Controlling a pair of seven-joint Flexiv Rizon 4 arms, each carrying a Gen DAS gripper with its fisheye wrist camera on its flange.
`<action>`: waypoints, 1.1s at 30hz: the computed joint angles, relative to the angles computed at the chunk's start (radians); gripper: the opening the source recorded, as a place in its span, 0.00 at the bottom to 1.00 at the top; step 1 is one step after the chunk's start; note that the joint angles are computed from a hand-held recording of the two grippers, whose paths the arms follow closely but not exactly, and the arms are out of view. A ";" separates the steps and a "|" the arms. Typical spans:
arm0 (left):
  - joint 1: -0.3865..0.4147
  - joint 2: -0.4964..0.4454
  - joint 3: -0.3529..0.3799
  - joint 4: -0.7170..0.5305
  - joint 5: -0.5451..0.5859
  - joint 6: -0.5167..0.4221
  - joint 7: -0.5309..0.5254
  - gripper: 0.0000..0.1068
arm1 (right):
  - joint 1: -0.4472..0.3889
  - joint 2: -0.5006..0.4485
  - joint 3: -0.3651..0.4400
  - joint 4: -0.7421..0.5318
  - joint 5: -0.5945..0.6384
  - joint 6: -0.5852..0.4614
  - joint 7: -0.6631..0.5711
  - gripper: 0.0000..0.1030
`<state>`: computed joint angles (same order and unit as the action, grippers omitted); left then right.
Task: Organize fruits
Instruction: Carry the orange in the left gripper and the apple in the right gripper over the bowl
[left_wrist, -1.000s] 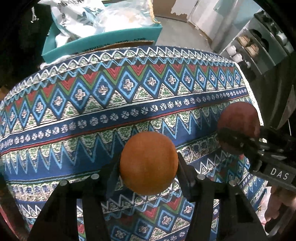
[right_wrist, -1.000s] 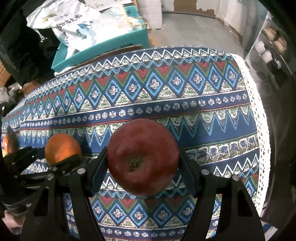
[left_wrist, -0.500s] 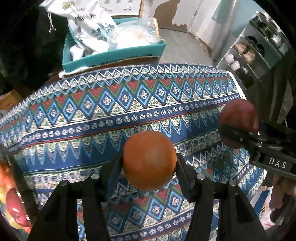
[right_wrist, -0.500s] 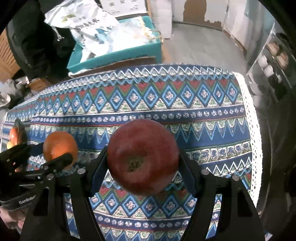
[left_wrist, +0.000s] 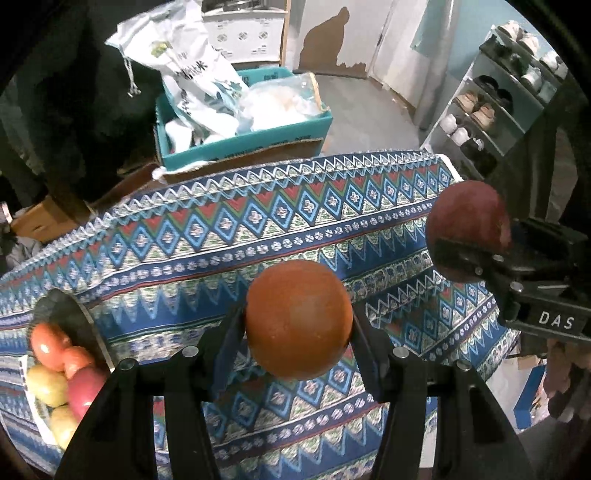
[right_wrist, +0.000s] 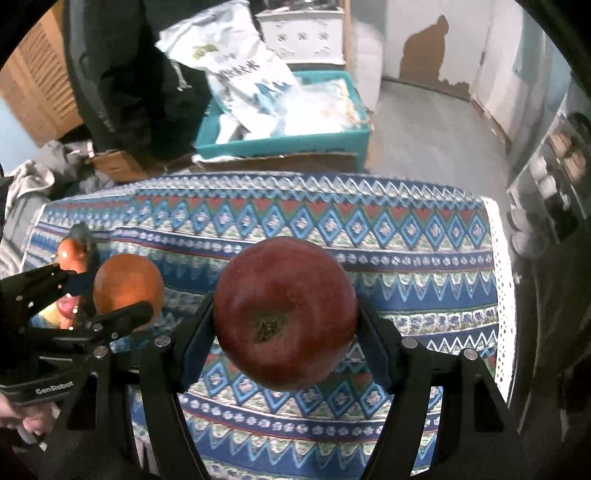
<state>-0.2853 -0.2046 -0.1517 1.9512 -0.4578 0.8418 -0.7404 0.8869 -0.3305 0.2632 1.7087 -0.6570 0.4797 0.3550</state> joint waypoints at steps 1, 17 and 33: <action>0.005 0.010 0.003 0.002 -0.004 -0.005 0.010 0.54 | 0.002 -0.004 -0.001 -0.008 -0.005 -0.001 -0.004 0.69; 0.078 0.110 0.068 0.029 -0.084 -0.059 0.148 0.54 | 0.067 -0.112 -0.054 -0.224 -0.061 -0.029 -0.145 0.69; 0.163 0.113 0.114 0.029 -0.143 -0.028 0.180 0.54 | 0.137 -0.355 -0.161 -0.637 -0.007 -0.043 -0.438 0.69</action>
<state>-0.1227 -0.0913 -0.0378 1.9800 -0.6007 0.8142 -0.5608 1.0241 -0.6858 0.1018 1.0720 -0.6640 0.4368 -0.0835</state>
